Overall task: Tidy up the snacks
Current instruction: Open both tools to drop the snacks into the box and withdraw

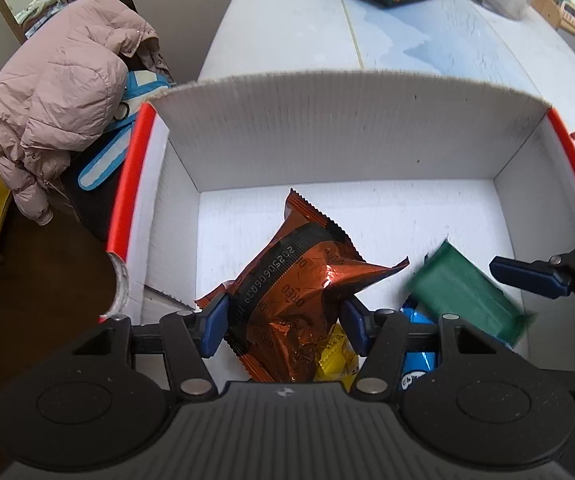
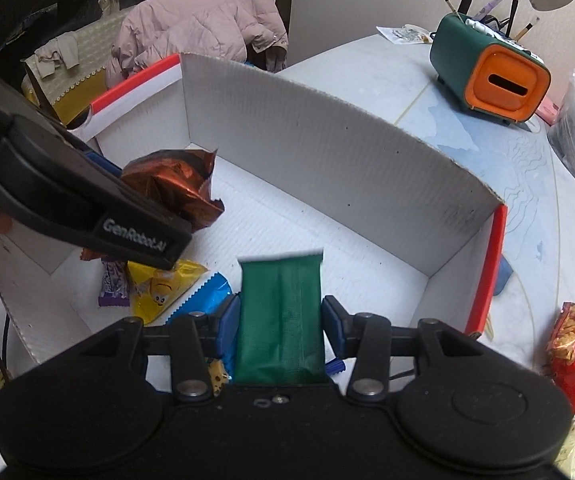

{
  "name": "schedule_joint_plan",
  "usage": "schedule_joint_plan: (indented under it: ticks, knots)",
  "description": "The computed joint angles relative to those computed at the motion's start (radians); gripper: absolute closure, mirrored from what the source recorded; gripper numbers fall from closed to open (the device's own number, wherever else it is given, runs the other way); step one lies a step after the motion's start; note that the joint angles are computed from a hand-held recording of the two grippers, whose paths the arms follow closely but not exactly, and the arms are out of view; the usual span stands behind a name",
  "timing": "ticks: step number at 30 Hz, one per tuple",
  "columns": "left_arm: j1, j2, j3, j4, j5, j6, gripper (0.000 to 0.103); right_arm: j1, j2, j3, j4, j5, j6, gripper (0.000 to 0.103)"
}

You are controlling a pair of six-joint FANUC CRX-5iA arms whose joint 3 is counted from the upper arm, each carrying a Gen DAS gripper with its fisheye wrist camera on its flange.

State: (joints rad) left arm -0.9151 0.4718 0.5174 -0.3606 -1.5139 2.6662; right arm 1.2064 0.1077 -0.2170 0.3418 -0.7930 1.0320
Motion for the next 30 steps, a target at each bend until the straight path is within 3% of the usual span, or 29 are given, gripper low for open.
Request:
schedule_joint_plan:
  ticks: [14, 25, 30]
  knots:
    - [-0.008, -0.036, -0.049, -0.004, 0.048, 0.009, 0.043, -0.004, -0.038, -0.029, -0.007, 0.026, -0.02, 0.052]
    - [-0.092, -0.053, 0.003, -0.1, 0.024, 0.045, 0.04, 0.001, -0.14, -0.094, 0.009, 0.072, -0.089, 0.04]
    - [-0.13, -0.062, 0.03, -0.138, 0.025, 0.071, 0.04, 0.002, -0.205, -0.135, 0.021, 0.093, -0.122, 0.039]
